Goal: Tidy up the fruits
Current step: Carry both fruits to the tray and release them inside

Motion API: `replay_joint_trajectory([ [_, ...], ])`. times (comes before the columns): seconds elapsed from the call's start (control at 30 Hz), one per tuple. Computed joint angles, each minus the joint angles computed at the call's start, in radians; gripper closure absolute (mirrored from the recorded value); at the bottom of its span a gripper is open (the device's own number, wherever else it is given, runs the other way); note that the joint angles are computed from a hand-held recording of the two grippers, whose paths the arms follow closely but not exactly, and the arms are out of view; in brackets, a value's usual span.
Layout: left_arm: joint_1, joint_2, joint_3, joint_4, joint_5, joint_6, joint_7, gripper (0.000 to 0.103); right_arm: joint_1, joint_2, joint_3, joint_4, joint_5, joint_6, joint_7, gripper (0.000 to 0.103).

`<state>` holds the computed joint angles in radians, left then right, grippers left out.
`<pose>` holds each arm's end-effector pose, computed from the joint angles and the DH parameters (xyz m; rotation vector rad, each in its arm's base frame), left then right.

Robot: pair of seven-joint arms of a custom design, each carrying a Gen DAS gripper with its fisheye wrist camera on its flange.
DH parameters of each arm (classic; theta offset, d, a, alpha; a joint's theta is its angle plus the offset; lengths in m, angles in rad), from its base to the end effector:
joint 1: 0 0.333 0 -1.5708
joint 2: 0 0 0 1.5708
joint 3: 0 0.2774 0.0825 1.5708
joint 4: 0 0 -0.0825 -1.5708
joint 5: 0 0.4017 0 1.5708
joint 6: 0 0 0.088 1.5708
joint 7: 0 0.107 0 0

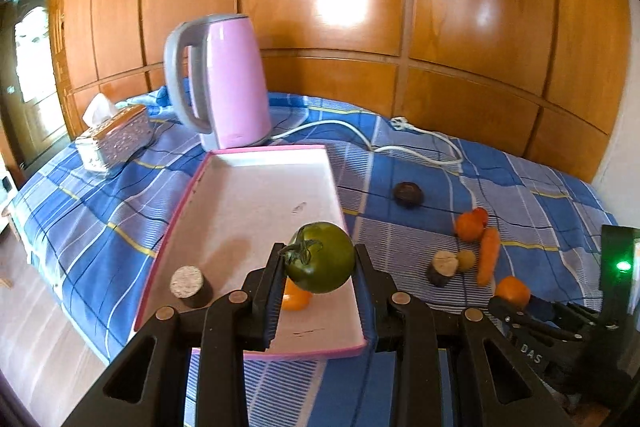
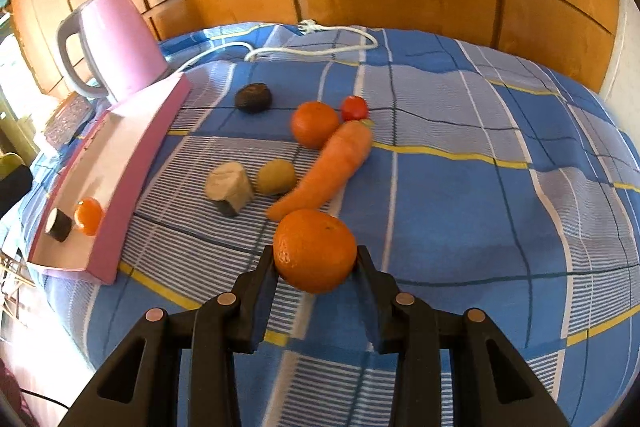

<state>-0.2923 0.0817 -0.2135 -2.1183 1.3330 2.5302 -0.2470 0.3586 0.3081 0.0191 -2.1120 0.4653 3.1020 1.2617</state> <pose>0.5126 -0.2948 0.3550 -1.8561 1.3899 -0.7290 0.5894 0.1931 0.2915 -1.9572 1.5596 -0.4179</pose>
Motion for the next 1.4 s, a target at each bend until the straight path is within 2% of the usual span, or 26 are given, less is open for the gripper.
replay_joint_trajectory([
  [0.2, 0.017, -0.023, 0.006, -0.036, -0.012, 0.005, -0.015, 0.071, -0.021, -0.015, 0.053, 0.005, 0.028, 0.0, -0.058, 0.065],
  [0.33, 0.041, -0.032, 0.015, -0.059, -0.039, 0.014, -0.018, 0.071, -0.055, -0.02, 0.117, 0.02, 0.083, -0.016, -0.148, 0.065],
  [0.43, 0.062, -0.04, 0.024, -0.079, -0.059, 0.023, -0.027, 0.071, -0.068, -0.015, 0.155, 0.049, 0.125, -0.048, -0.226, 0.065],
  [0.57, 0.097, -0.055, 0.039, -0.111, -0.086, 0.056, -0.033, 0.071, -0.056, 0.001, 0.172, 0.095, 0.164, -0.093, -0.297, 0.065],
  [0.67, 0.126, -0.061, 0.049, -0.125, -0.095, 0.094, -0.032, 0.071, -0.038, 0.02, 0.175, 0.139, 0.174, -0.133, -0.334, 0.065],
  [0.83, 0.15, -0.05, 0.055, -0.113, -0.095, 0.109, -0.026, 0.071, 0.004, 0.047, 0.172, 0.192, 0.165, -0.169, -0.369, 0.065],
  [1.03, 0.157, -0.046, 0.057, -0.096, -0.093, 0.093, -0.02, 0.07, 0.06, 0.097, 0.135, 0.268, 0.096, -0.195, -0.317, 0.065],
  [1.4, 0.155, -0.032, 0.057, -0.082, -0.111, 0.08, 0.0, 0.07, 0.092, 0.158, 0.109, 0.345, 0.02, -0.21, -0.23, 0.065],
])
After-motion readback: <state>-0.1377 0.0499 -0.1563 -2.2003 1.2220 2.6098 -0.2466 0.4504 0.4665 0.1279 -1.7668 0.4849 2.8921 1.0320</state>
